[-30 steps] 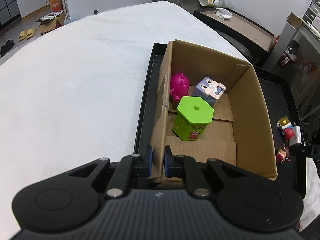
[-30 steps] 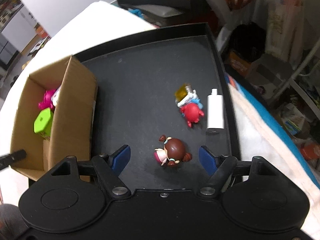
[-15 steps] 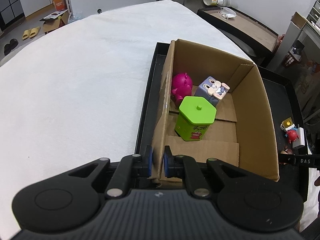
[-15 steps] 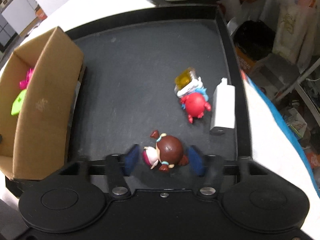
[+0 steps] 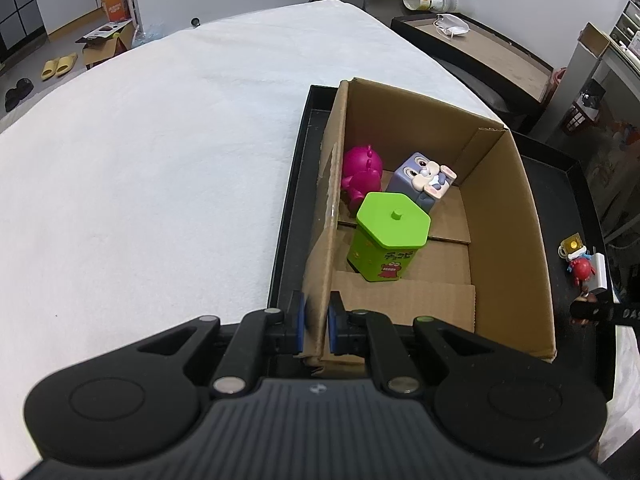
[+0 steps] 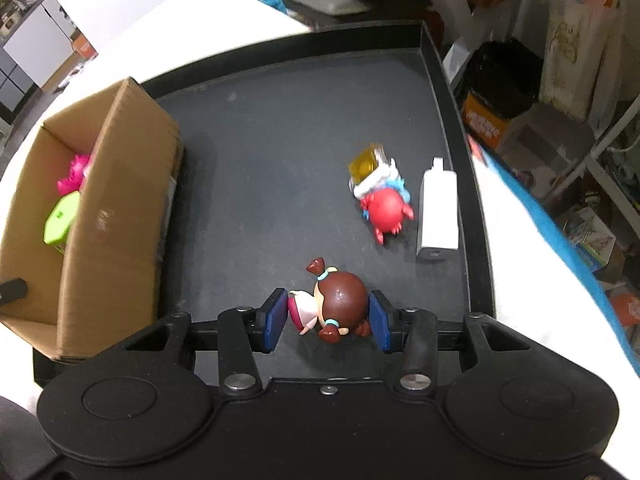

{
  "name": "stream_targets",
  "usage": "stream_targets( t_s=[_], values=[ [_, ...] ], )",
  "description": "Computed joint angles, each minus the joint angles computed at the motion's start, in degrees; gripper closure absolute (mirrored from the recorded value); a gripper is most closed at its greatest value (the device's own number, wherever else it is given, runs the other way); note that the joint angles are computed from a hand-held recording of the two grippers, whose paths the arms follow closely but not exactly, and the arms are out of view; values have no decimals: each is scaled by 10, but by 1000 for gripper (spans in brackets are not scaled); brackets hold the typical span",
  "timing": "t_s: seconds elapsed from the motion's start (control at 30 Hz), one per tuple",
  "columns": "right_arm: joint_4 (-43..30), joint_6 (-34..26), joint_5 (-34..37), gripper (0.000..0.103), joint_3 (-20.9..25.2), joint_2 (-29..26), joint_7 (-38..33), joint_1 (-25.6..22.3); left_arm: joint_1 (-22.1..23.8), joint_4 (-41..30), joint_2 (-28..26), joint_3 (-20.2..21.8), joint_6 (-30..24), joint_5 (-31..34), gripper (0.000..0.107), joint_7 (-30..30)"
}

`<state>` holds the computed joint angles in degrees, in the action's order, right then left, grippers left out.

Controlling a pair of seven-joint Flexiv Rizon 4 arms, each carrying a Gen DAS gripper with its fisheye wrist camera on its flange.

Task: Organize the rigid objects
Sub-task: 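Carry the brown-haired doll into the cardboard box and open the right gripper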

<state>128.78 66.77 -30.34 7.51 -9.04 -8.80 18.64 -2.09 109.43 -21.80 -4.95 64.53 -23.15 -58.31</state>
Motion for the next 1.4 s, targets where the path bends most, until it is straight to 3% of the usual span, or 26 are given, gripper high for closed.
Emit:
stream_targets(
  t_s=[0.63,0.73,1.23,1.4],
  values=[
    [-85,-31,-54,60,-3,-5,1,12,10,4,1,-10,-6,-31,96,31],
    [-112,-62,-35,60,3,-11,-18,18,10,4,0,-9,-8,-34,96,34],
    [-222,-84,13,60,3,-77,-90,55,26,11,0,-25,-19,-96,96,85],
    [-250,-95,24,60,-2,-99,-107,67,22,2,-2,-17,-34,-90,95,83]
  ],
)
